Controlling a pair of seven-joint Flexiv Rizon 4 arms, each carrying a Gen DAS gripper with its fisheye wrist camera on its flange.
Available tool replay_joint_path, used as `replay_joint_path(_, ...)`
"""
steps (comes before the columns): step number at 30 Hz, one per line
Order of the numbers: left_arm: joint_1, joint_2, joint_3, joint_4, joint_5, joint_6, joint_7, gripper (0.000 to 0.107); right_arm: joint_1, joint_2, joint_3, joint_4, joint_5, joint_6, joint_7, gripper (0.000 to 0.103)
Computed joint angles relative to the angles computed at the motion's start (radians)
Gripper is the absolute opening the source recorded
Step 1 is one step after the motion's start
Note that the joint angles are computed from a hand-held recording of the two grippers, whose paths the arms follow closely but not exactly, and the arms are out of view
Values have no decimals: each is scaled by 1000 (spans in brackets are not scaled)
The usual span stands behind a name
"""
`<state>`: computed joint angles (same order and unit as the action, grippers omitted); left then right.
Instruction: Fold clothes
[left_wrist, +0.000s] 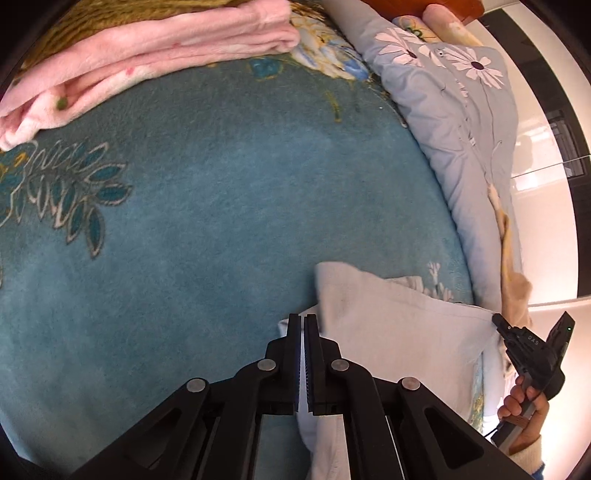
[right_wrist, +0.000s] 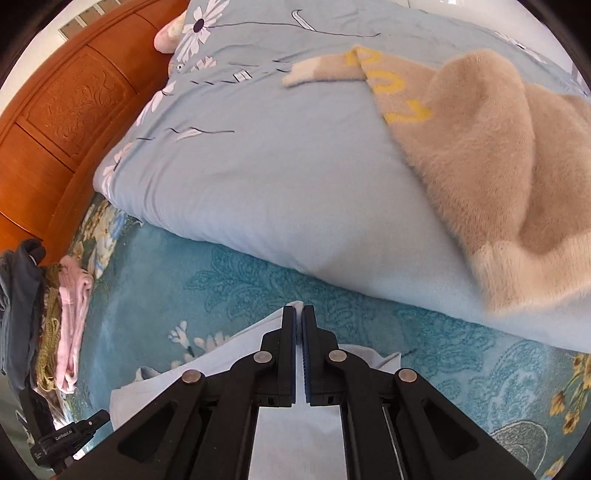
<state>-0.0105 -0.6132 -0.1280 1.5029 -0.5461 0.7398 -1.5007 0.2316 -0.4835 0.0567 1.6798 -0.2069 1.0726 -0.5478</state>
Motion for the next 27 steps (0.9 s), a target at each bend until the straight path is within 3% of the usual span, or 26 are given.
replay_joint_path(2, -1, 29, 9, 36, 4, 14, -4, 3, 10, 12, -11, 18, -12, -12, 22, 4)
replay_joint_path(4, -8, 62, 14, 69, 10, 35, -3, 3, 18, 35, -23, 49, -29, -15, 53, 23)
replay_joint_path(6, -1, 102, -19, 120, -42, 62, 48, 3, 30, 89, -44, 124, -61, 19, 119, 34)
replay_joint_path(8, -1, 136, -67, 162, -116, 49, 129, 4, 32, 157, -45, 230, -75, 64, 200, 35)
replay_joint_path(11, -29, 153, -115, 181, -188, -68, 240, 4, 23, 257, -29, 386, -85, 127, 326, 38)
replay_joint_path(16, -129, 122, -105, 168, -135, -206, 291, 4, 5, 406, 28, 663, -76, 277, 632, 39)
replay_joint_path(19, -169, 105, -82, 168, -79, -240, 308, 4, -6, 435, 47, 759, -116, 368, 781, 40)
replay_joint_path(23, -164, 104, -75, 180, -95, -268, 341, 4, 0, 420, -33, 829, -388, 535, 1033, 40)
replay_joint_path(27, -158, 101, -61, 168, -110, -287, 330, 5, 21, 394, -69, 806, -469, 527, 1114, 41)
